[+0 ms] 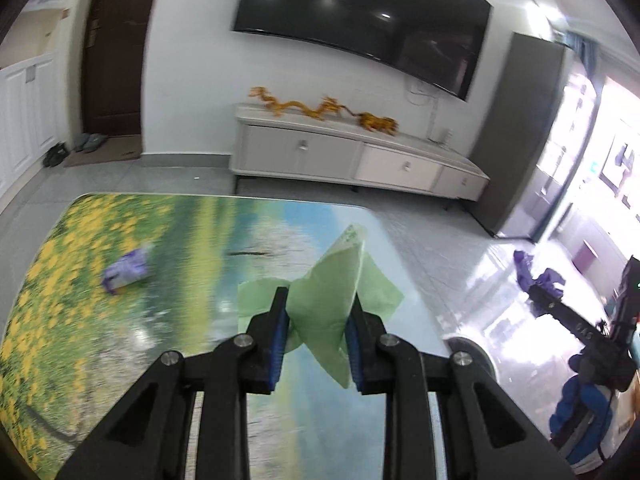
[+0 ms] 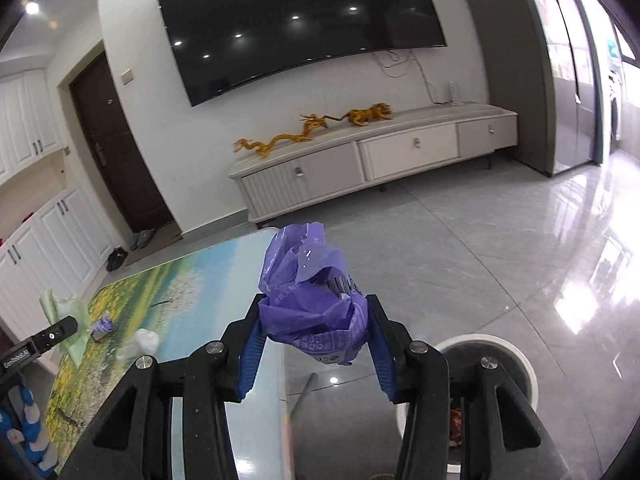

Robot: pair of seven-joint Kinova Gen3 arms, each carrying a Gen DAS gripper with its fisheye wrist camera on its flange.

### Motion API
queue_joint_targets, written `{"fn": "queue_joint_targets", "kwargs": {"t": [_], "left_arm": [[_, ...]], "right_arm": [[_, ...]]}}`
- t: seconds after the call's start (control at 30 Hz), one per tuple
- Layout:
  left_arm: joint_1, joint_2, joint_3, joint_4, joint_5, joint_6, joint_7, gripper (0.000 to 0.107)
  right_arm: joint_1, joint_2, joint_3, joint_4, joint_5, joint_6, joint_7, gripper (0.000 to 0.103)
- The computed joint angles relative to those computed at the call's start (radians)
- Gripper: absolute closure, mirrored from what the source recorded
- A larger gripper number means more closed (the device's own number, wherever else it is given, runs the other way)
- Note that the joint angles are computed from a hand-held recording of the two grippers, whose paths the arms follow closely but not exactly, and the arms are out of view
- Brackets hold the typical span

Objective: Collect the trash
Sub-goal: 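Carry both items over the bin and open both tools to drop them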

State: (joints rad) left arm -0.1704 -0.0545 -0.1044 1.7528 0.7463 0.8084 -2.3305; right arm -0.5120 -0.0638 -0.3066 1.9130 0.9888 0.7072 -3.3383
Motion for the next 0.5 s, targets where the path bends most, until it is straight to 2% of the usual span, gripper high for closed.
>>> {"fn": "queue_joint_targets", "kwargs": {"t": [0.1, 0.2, 0.37, 0.5], "left_arm": [[0.064, 0.020, 0.069, -0.030, -0.045, -0.018, 0.050, 0.083], [0.143, 0.059, 0.139, -0.068, -0.114, -0.043, 0.120, 0.083], [0.285, 0.181, 0.234, -0.163, -0.274, -0.048, 0.287, 0.083], [0.386, 0.293, 0.273, -0.250, -0.384, -0.016, 0.424, 0.082]], "right_arm": [[0.029, -0.042, 0.010, 0.084, -0.024, 0.012, -0.062, 0.058], [0.078, -0.070, 0.022, 0.166, -0.055, -0.030, -0.111, 0.058], [0.173, -0.090, 0.054, 0.286, -0.121, -0.152, -0.127, 0.058], [0.247, -0.070, 0.076, 0.354, -0.160, -0.261, -0.112, 0.056]]}}
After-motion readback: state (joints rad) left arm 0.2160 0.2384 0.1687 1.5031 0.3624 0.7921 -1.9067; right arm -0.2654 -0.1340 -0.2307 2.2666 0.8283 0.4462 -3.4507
